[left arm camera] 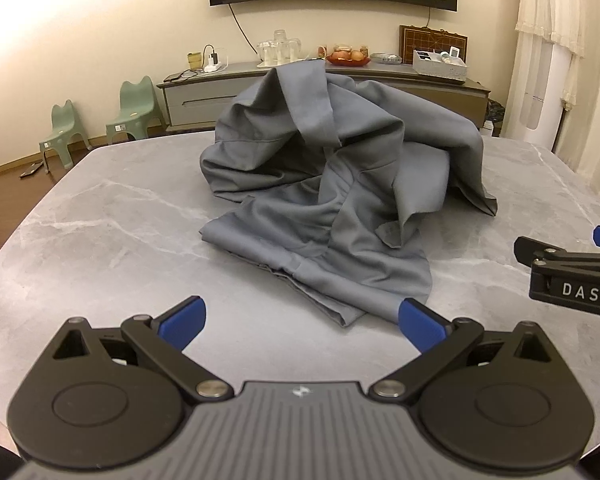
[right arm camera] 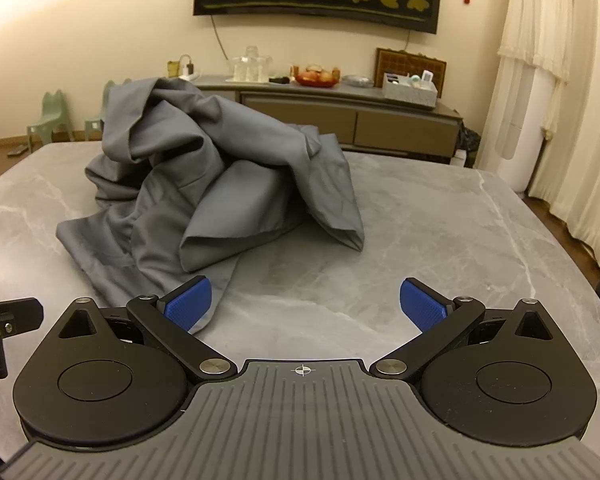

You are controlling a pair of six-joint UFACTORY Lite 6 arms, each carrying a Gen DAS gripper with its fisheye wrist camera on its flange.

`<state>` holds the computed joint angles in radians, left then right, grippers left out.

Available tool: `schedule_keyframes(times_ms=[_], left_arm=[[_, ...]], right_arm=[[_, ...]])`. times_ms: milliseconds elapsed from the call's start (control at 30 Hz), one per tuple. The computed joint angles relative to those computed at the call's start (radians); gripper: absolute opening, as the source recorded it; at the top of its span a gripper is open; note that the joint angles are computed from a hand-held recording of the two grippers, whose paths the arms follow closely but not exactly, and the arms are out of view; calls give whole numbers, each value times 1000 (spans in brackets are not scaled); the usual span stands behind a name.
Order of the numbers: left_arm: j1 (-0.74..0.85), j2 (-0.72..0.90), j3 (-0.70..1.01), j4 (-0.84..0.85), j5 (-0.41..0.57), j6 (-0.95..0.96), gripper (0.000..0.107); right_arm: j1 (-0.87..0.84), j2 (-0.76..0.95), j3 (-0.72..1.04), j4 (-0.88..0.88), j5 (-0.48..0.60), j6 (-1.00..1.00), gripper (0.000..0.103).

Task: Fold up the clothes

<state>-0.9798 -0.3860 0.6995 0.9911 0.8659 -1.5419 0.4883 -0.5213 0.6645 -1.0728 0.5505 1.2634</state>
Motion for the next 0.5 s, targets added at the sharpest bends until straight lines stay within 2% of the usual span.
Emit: schedule_keyframes(times_ms=[267, 400, 467, 500], left_arm=[[-4, -9, -12, 18, -24, -16, 103], [21, -28, -34, 24, -81, -16, 103], [35, -28, -38, 17, -100, 4, 80], [41, -24, -38, 13, -108, 15, 53]], right_arm=[[-13, -15, -9, 15, -20, -8, 102], [-22, -30, -17, 38, -45, -33, 102], [-40, -38, -16, 98, -78, -106, 94], [-54, -38, -12, 153, -97, -172, 69]])
